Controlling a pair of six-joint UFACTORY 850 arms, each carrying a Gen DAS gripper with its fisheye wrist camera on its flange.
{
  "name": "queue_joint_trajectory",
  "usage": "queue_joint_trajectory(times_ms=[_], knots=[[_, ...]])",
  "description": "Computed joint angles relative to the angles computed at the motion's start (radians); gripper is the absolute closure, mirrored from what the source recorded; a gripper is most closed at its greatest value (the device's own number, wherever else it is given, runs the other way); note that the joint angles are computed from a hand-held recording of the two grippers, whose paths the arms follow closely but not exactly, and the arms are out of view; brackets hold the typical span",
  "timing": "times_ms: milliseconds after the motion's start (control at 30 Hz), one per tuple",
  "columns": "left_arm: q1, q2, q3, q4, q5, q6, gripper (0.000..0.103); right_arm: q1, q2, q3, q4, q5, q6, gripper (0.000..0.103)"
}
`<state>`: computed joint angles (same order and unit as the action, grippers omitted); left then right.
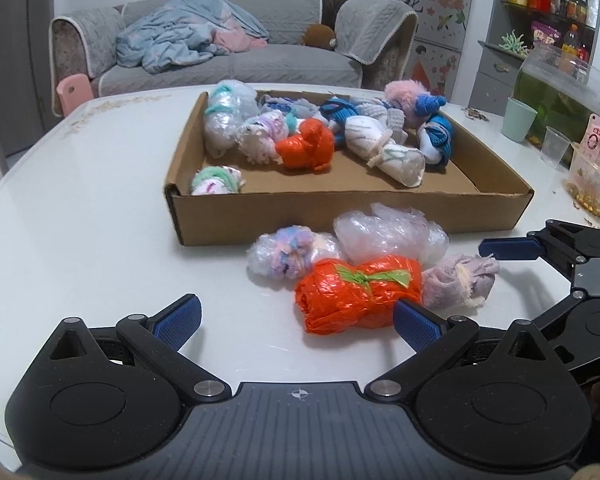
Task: Organize objects
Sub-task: 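Withdraw both grippers from the box toward the remaining bundles, then grasp orange green-tied bundle with left gripper while right gripper grasps lilac sock bundle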
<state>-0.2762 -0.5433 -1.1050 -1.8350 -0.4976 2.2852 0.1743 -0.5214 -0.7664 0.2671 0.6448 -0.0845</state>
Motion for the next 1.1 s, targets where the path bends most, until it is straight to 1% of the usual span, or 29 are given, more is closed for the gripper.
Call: queue_joint_trajectory(times_ms=[100,167,233,300,400,500,567,667,767,867,933,1033,1067,1100], knots=[[-0.01,-0.005,0.002,-0.031,0.008,0.036,0.001,0.005,0.0,-0.001,0.023,0.002,-0.008,0.001],[-0.015,-0.012,-0.004,-0.044,0.038,0.038,0.001,0.011,-0.002,0.002,0.046,0.012,-0.016,0.001],[-0.01,-0.016,-0.006,-0.059,0.047,0.046,0.001,0.013,0.001,0.009,0.068,0.021,-0.01,0.001],[-0.003,-0.017,-0.006,-0.109,0.064,0.087,0.001,0.02,0.003,0.018,0.142,0.04,-0.035,0.001],[0.014,-0.019,-0.011,-0.136,0.077,0.09,0.001,0.025,0.015,0.042,0.227,0.07,-0.025,0.001],[0.031,-0.011,0.003,-0.153,0.061,0.099,0.001,0.029,0.028,0.066,0.259,0.092,0.011,0.001],[0.039,-0.005,0.013,-0.105,0.019,0.058,0.001,0.028,0.029,0.07,0.234,0.096,0.052,0.001],[0.032,0.009,0.033,-0.106,-0.029,0.097,0.001,0.038,0.02,0.06,0.226,0.097,0.055,0.001],[0.006,0.007,0.025,-0.115,-0.016,0.111,0.001,0.043,0.017,0.052,0.232,0.098,0.045,0.001],[-0.005,-0.002,0.008,-0.063,-0.026,0.032,0.001,0.044,0.021,0.056,0.246,0.103,0.039,0.001],[-0.019,-0.012,-0.001,-0.098,-0.011,0.052,0.0,0.044,0.022,0.057,0.253,0.108,0.043,0.001],[-0.024,-0.033,-0.024,-0.085,-0.007,0.002,0.001,0.045,0.022,0.055,0.264,0.112,0.035,0.001],[-0.023,-0.035,-0.023,-0.105,-0.012,0.019,0.002,0.046,0.021,0.053,0.266,0.111,0.032,0.001],[-0.02,-0.037,-0.023,-0.119,-0.018,0.039,0.005,0.048,0.02,0.052,0.266,0.111,0.031,0.001]])
